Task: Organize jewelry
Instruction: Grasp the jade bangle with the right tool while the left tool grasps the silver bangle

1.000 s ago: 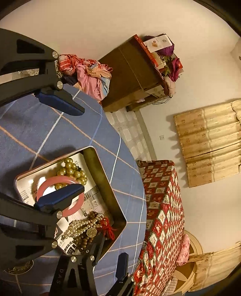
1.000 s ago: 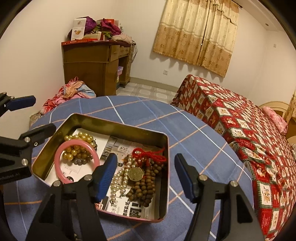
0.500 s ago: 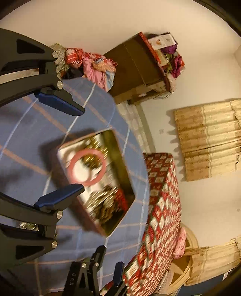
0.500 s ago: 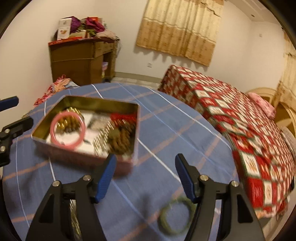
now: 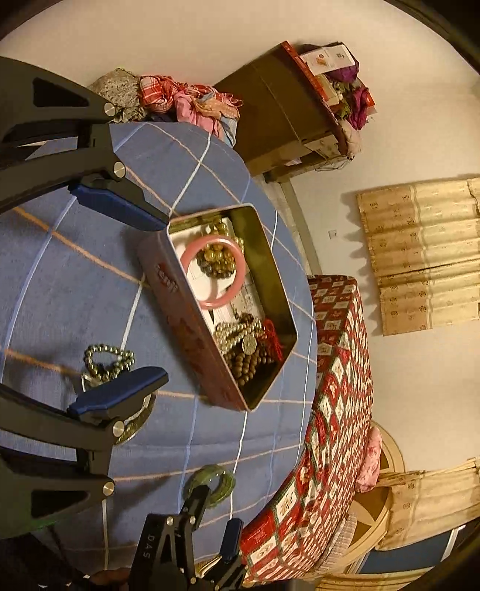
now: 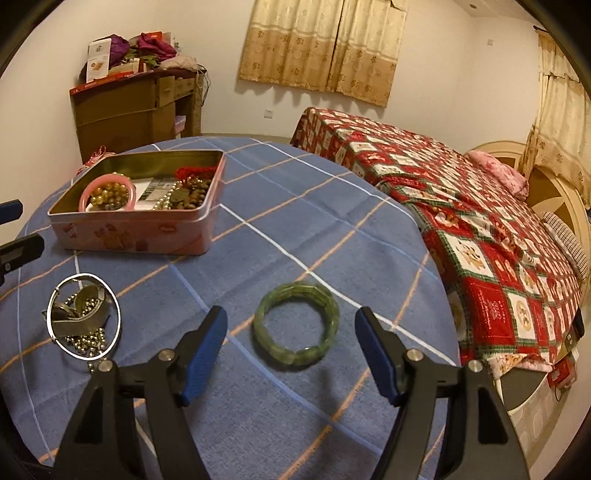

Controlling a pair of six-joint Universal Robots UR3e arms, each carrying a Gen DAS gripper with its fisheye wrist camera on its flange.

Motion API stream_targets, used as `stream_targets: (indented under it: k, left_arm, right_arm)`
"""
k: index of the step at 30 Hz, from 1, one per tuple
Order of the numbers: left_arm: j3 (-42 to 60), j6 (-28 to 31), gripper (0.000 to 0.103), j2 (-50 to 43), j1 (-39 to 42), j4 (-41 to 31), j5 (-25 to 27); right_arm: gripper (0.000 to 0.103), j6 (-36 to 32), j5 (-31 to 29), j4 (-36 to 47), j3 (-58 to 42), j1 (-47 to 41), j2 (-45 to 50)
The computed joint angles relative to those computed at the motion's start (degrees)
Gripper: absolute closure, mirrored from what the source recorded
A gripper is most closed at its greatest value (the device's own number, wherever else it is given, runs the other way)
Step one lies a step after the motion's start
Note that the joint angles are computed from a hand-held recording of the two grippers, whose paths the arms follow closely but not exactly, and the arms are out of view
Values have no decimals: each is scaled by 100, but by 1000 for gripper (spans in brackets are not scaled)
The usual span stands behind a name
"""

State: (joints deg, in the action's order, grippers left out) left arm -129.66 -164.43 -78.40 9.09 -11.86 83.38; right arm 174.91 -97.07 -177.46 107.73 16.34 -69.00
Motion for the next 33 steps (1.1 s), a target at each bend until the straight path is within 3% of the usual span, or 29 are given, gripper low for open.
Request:
stream_targets:
  k: [10,14,16,19,29,33]
  left_arm:
    - [152,41,30,-539,-271,49,-98]
    - [263,238,72,-599,-275,-366,-401]
    - [243,312,87,-532,-240,-531,-567]
    - [226,364,96,-412,-178,-653,-739]
    - [59,371,98,578,482,-994,-1594]
    - [14,324,98,760,465,-676,-1338]
  right_arm:
    - [28,62,-73,-35,63,-79,35]
    - [28,95,-46,-24,36,-61,109]
    - [28,83,-28,-14,24,-54,134]
    - [28,90,-29,-37,39,-31,152]
    - [28,182,-32,-58,68,-81,161]
    - [28,194,78,-28,78,-162,151]
